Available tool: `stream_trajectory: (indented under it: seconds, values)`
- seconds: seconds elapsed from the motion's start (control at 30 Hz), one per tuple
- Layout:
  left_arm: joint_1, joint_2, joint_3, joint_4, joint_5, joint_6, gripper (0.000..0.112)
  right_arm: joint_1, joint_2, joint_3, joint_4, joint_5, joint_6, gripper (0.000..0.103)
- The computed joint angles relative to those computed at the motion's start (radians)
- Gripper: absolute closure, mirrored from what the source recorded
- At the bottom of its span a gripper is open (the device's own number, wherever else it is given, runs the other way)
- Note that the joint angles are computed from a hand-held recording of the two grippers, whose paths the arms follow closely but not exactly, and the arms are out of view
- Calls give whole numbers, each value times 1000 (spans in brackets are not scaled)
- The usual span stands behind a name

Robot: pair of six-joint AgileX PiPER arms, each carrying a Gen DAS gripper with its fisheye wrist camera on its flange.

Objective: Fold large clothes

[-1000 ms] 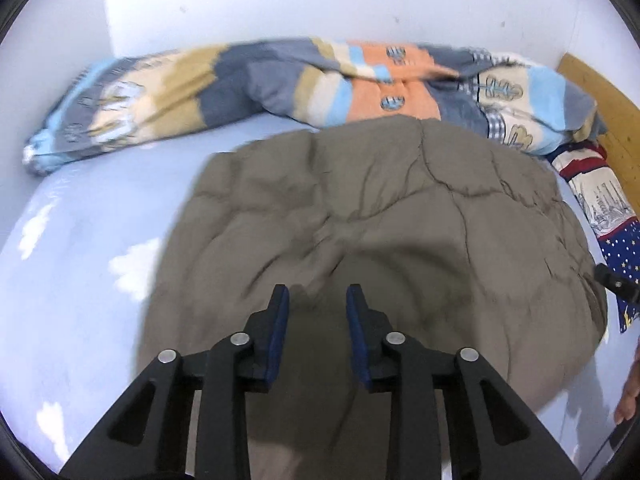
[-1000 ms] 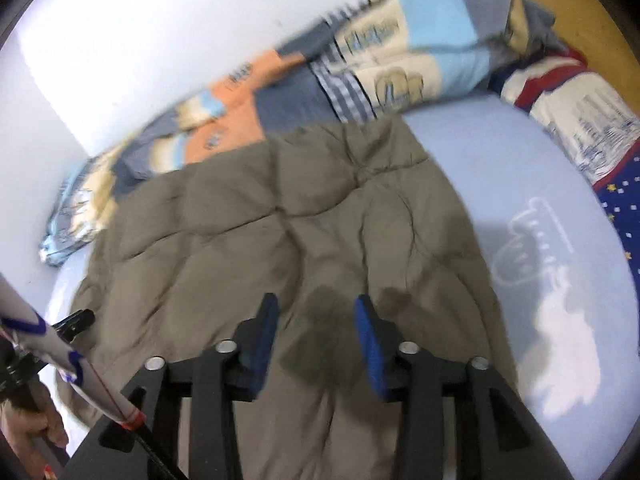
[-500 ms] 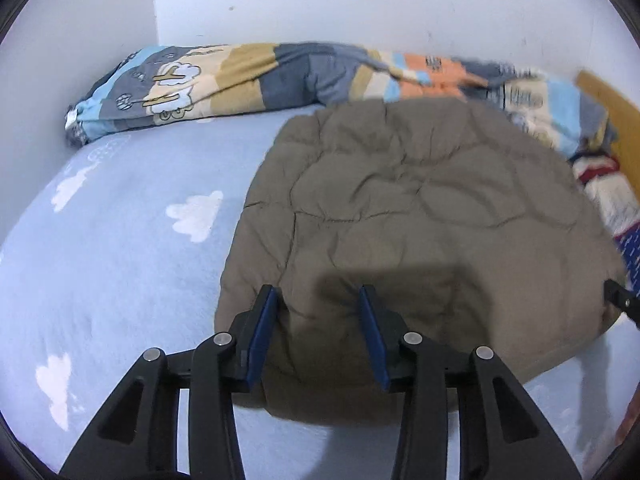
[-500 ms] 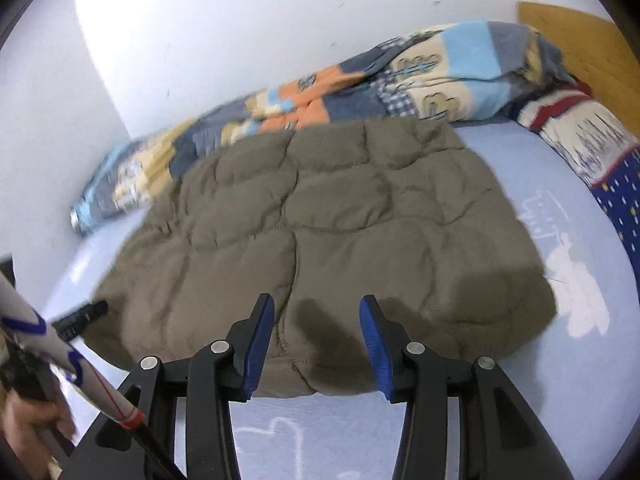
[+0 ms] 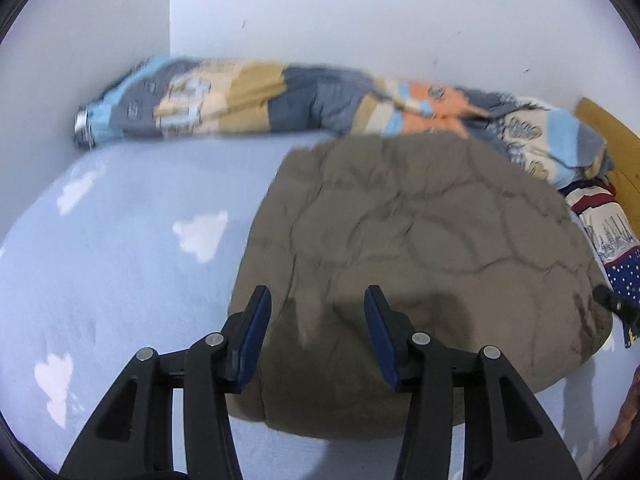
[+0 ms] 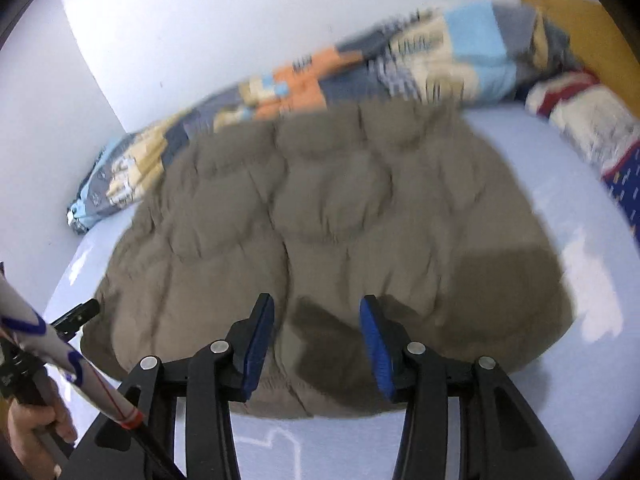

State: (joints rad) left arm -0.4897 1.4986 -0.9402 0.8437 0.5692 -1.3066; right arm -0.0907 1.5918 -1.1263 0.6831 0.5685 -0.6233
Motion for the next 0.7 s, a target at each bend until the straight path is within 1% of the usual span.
stream_trajectory:
  seconds: [0.03, 0.07, 0.17, 0.2, 0.23, 0.3, 0.37, 0.43, 0.47, 0.53, 0.63, 0.67, 0.7]
  values:
    - [-12, 6, -12, 11, 10, 8, 65, 9, 1, -15, 24, 4, -35, 54]
    - [-13, 21, -30, 2, 12, 34, 65, 24, 6, -30, 11, 8, -29, 54]
    - [-2, 53, -38, -49, -31, 97, 65, 117, 76, -137, -119, 0, 97, 54]
    - [5, 72, -44, -85, -47, 140, 65, 151, 114, -185, -165, 5, 138, 54]
    - [5, 94, -56, -109, -45, 174, 65, 184, 155, -229, -230, 3, 187, 54]
    - [9, 124, -64, -106, -38, 184, 65, 233, 223, -304, -343, 17, 264, 56]
    - [24, 139, -65, -137, -41, 213, 64, 273, 291, -368, -455, 31, 345, 58]
    - [41, 144, -66, -175, -53, 252, 63, 298, 363, -435, -550, 64, 409, 58]
    - [44, 140, -59, -169, -61, 246, 63, 301, 390, -455, -567, 79, 411, 58]
    - [42, 136, -54, -162, -65, 240, 63, 292, 436, -516, -558, 140, 404, 57]
    - [42, 103, -35, -148, -86, 213, 63, 276, 451, -633, -539, 280, 408, 60]
    - [44, 90, -32, -148, -97, 208, 63, 264, 434, -644, -499, 289, 387, 63]
    - [40, 79, -30, -124, -99, 175, 63, 257, 427, -665, -469, 292, 372, 63]
